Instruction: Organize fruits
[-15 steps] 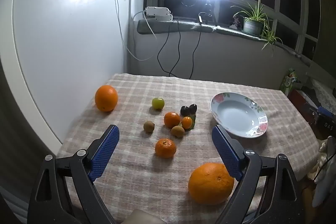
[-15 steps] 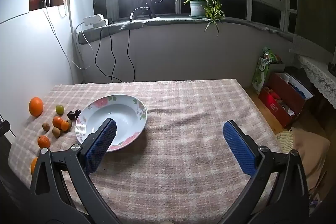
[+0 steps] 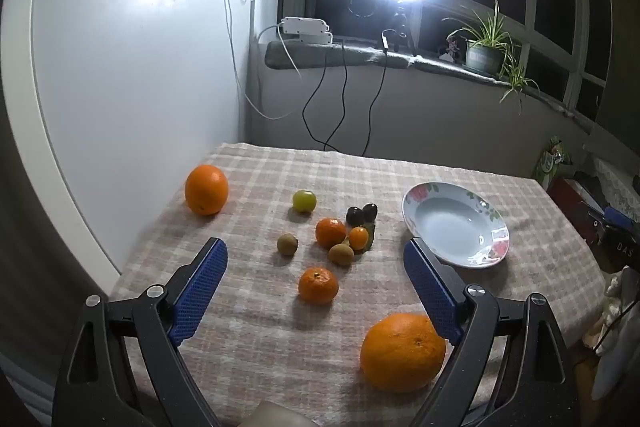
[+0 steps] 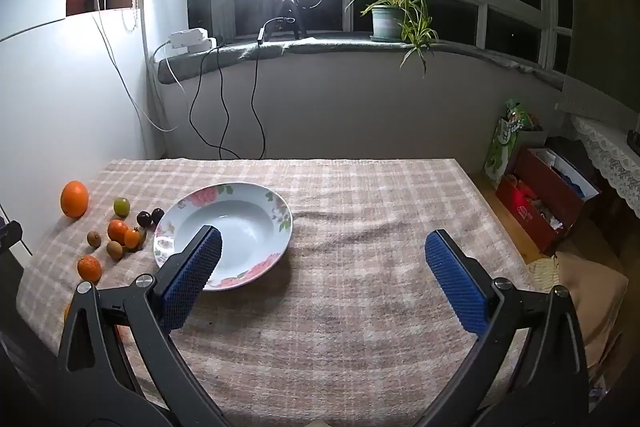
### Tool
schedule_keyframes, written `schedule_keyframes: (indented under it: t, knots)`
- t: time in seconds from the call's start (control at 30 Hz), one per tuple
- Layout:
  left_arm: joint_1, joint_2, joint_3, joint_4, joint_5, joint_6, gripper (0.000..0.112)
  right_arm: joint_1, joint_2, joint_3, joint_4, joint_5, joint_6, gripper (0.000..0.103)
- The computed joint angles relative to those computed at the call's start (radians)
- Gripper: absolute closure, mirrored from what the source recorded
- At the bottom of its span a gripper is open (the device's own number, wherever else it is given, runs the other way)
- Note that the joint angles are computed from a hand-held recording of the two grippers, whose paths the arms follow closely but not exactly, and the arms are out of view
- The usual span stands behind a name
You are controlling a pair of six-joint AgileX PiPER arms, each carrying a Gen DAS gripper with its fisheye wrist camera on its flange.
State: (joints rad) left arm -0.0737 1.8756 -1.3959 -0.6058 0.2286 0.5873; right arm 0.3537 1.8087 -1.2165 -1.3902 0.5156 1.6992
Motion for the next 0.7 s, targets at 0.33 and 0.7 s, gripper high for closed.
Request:
schedule_keyframes:
  t: [0.33, 0.7]
  knots:
    - [-0.004, -0.006, 0.006, 0.012, 0.001, -0.012, 0.022, 0.0, -0.007, 0.008, 0.007, -0.009, -0.004, 0.0]
    - [-0.016, -0.007, 0.01, 0.042, -0.008, -0.047, 0.022, 0.002, -0.009, 0.014, -0.007, -0.014, 0.006, 0.0]
